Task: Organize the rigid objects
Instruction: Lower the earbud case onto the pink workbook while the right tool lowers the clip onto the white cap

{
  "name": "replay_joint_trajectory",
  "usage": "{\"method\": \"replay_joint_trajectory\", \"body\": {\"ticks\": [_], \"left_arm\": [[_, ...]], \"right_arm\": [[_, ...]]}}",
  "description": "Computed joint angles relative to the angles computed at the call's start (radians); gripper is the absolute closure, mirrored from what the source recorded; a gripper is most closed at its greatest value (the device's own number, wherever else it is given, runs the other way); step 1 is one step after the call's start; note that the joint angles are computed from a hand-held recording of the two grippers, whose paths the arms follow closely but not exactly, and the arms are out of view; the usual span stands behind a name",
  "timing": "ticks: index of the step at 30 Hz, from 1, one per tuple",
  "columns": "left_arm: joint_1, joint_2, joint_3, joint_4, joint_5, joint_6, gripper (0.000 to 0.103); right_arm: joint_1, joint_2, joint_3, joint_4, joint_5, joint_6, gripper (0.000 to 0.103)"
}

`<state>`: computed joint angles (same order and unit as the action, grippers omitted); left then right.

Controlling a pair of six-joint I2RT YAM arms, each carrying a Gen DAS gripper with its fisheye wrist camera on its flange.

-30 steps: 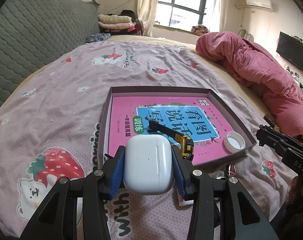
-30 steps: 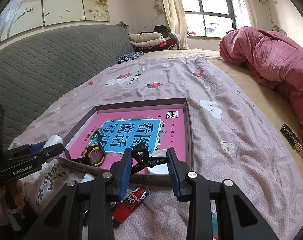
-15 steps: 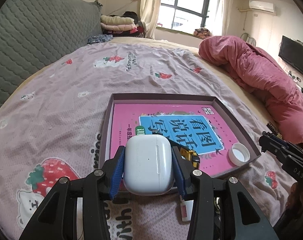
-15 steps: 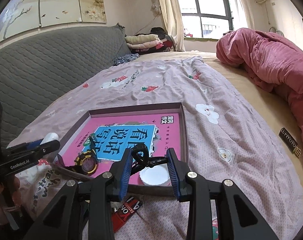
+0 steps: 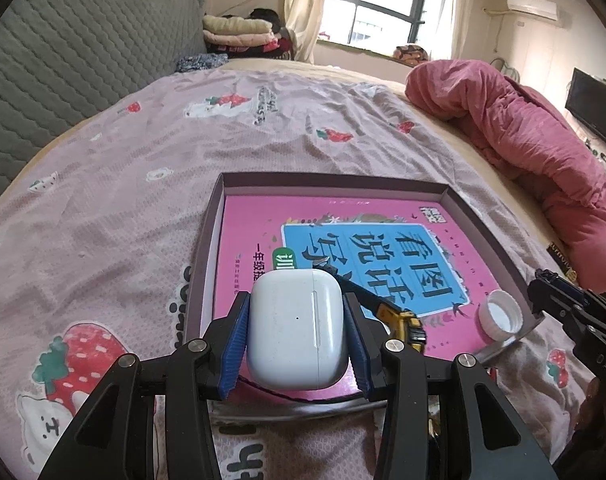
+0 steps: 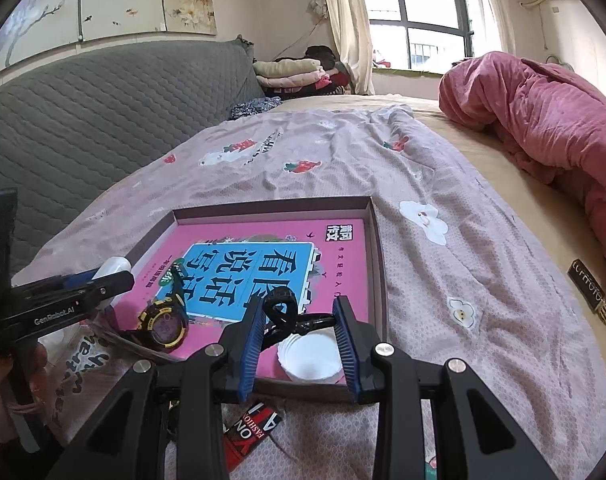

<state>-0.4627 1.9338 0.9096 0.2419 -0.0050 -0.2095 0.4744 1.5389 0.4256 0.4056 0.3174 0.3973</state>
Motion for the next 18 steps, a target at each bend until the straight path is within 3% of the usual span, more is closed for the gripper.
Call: {"method": "replay_joint_trajectory", "body": {"ticks": [9,18], "left_arm": [[-0.011,0.064,0.059,-0.037,0.006,0.007,0.057],[-0.009,0.101,0.097,-0.08,0.021,0.006,0.057]], "right_arm": [[-0.016,0.063,0.039,-0.02,-0.002,-0.009,0.068],[0.017,0.127,0.096,-0.099,0.075,-0.04,0.068]]}}
